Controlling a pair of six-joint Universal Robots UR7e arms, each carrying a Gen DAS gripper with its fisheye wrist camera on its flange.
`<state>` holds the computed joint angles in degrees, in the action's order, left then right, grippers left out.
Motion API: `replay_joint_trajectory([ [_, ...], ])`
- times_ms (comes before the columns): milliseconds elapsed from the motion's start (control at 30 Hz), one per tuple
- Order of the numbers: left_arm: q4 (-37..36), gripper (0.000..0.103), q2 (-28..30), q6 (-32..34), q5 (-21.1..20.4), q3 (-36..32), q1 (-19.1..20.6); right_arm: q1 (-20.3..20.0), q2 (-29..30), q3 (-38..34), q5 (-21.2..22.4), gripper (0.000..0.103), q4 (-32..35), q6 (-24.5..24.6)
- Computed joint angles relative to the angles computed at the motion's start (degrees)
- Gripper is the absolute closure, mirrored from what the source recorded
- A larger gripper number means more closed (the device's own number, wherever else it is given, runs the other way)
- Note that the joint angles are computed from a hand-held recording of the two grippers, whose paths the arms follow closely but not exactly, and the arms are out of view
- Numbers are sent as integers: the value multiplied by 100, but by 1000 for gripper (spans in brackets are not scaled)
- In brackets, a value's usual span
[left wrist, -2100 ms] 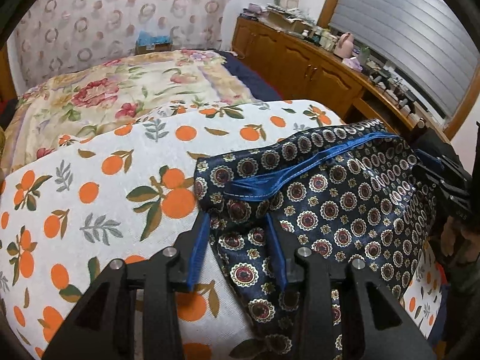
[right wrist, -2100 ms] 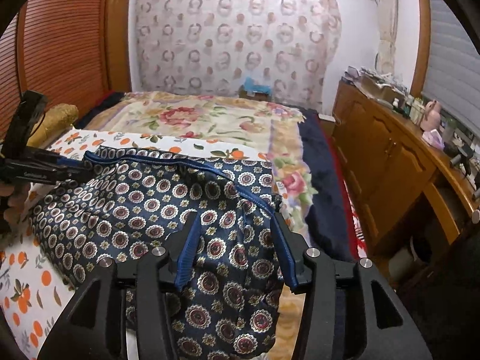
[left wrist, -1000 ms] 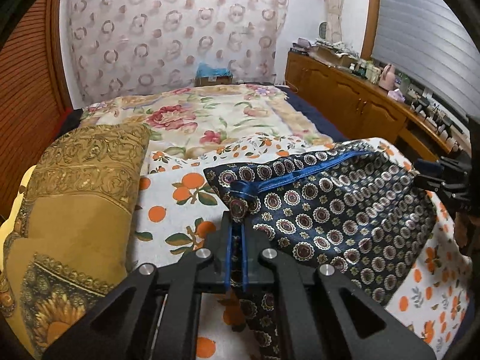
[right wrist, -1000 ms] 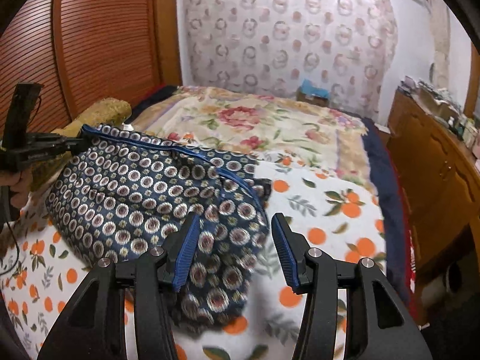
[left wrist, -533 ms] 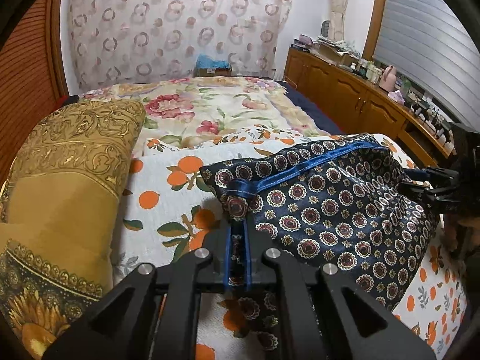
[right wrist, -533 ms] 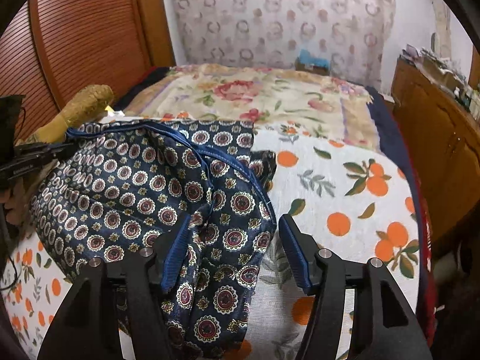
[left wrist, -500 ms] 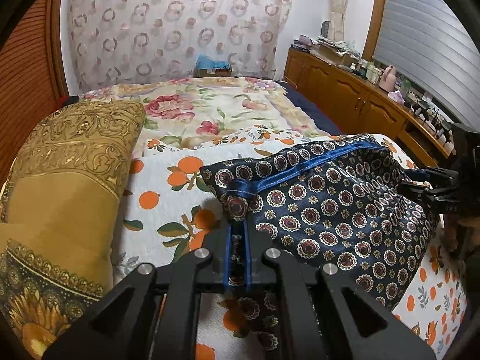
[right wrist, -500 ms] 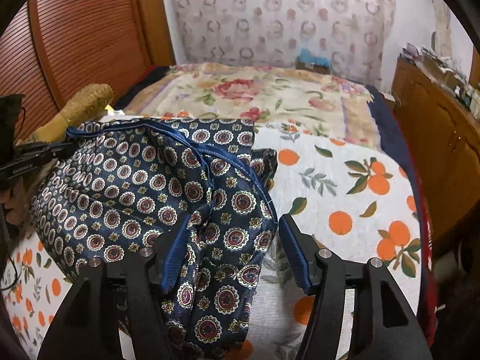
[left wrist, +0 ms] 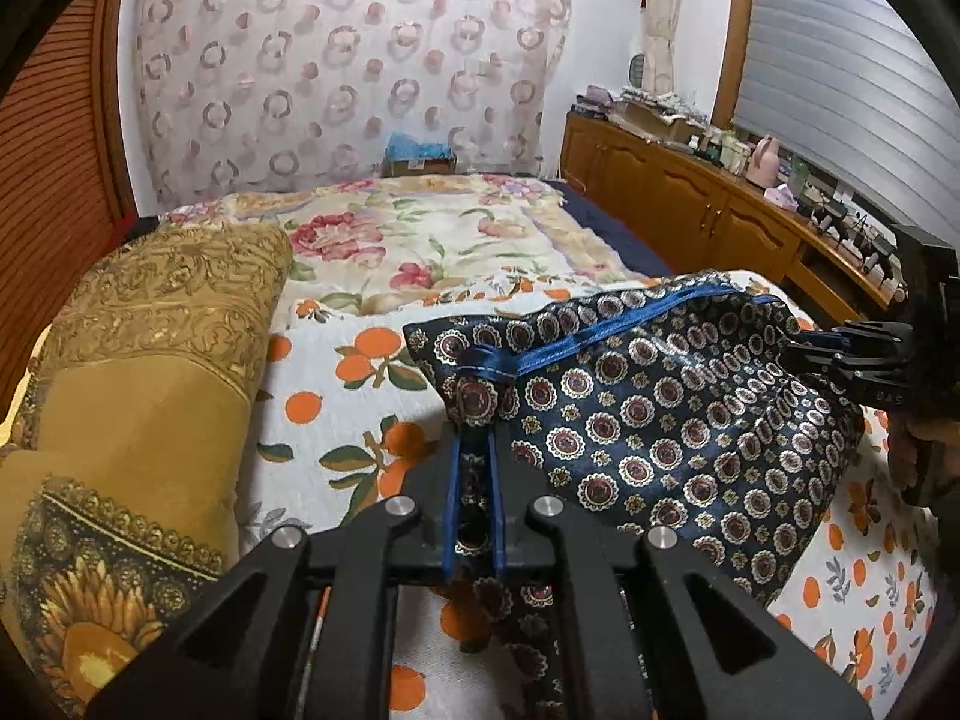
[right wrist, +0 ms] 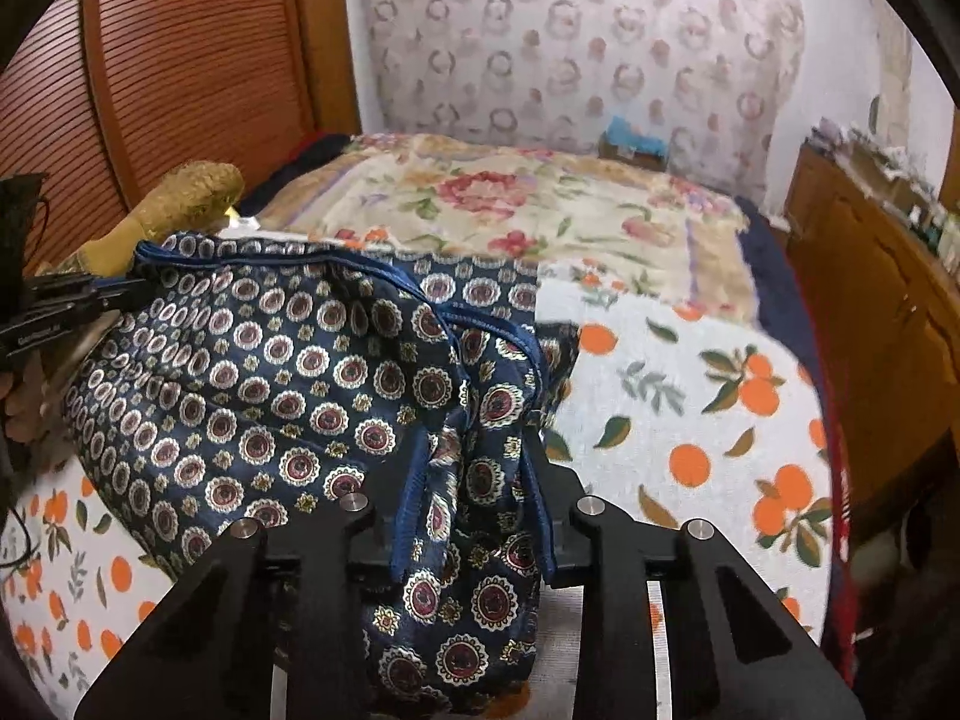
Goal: Fold small clothes
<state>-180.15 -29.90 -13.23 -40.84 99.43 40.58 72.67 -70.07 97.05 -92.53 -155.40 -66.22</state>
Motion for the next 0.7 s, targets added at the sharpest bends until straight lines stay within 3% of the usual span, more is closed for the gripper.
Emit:
replay_joint_trajectory([
  [133, -145, 97, -21, 103, -8, 44, -20, -20, -112, 144, 192, 92, -167, -24],
  [233, -83, 97, -37, 86, 3, 42, -13, -24, -155, 226, 206, 95, -266, -97],
  [467, -350, 97, 12, 436, 155, 64, -127, -34, -298, 404, 429, 98, -486, -202],
  [700, -792, 103, -24, 809, 133, 48, -221, -40, -425, 599, 938, 100, -847, -297],
])
